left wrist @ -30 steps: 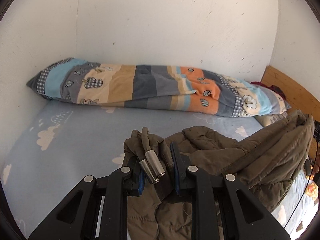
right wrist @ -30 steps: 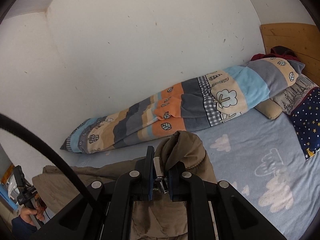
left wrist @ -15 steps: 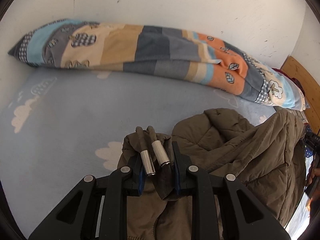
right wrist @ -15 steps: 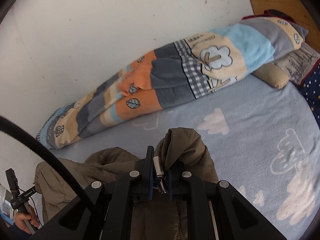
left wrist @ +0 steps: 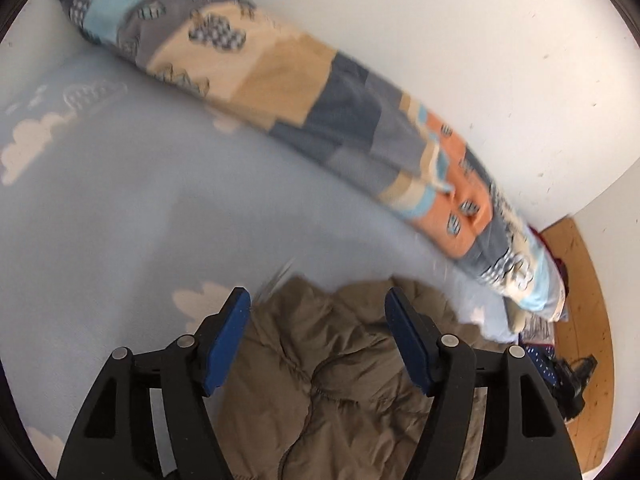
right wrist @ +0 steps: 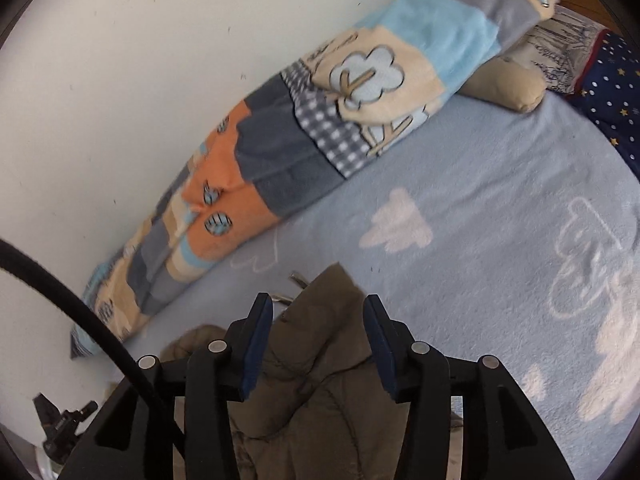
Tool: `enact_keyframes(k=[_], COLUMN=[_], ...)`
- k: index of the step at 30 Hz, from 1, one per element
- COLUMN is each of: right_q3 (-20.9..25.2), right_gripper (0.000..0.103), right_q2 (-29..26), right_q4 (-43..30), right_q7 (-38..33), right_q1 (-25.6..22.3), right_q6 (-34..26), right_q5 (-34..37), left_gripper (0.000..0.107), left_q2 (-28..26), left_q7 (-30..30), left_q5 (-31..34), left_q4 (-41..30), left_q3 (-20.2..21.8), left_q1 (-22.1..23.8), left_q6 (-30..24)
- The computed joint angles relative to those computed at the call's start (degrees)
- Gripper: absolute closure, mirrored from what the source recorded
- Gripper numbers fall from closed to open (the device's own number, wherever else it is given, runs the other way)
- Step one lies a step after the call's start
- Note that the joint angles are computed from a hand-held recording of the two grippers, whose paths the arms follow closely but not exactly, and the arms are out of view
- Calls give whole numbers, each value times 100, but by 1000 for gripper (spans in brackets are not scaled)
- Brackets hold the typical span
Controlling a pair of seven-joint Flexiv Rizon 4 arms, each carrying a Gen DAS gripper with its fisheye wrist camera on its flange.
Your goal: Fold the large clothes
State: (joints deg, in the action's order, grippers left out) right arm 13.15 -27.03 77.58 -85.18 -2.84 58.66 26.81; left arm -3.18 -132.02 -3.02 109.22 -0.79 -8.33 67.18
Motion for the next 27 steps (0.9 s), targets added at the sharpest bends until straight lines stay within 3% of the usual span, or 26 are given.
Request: enact_keyframes(k=[3, 5, 8, 11, 15, 20, 24, 27], right_q3=[191, 312, 467, 498, 448, 233, -133, -263], right_gripper=[51, 52, 65, 74, 76, 76, 78, 81], right_q2=[284, 552, 1016, 1499, 2033, 2152, 1761, 1438], right_q4=[73, 171, 446, 883, 1509, 2149, 2121, 1984], right_q7=[-440, -987, -1891, -2561, -3052, -2775, -2213, -1948], right_q1=[-215, -285, -342, -258, -28, 595, 1015, 1136], right_q6=[78, 30, -281, -612, -811, -584, -754, -871], right_q5=[265, 427, 774, 932, 1036, 156, -393, -622], left_gripper=[38, 38, 38, 38, 38, 38, 38, 36], left_q2=[256, 389, 458, 263, -345, -1172, -1821, -2090], left_q7=[-270, -72, 434, 863, 1114, 1023, 892, 838], left_q5=[690, 846, 881, 678, 777, 931, 871, 691], left_q4=[-170, -247, -297, -372, -883, -1711, -2469, -2695], left_q3=[17, -96, -349, -600, -803, -628, -406, -312], left_q1=[-34, -96, -313, -615, -1026, -1404, -1511, -1474], left_q6=[-125, -210, -258, -170, -378, -1056, -2187, -2506])
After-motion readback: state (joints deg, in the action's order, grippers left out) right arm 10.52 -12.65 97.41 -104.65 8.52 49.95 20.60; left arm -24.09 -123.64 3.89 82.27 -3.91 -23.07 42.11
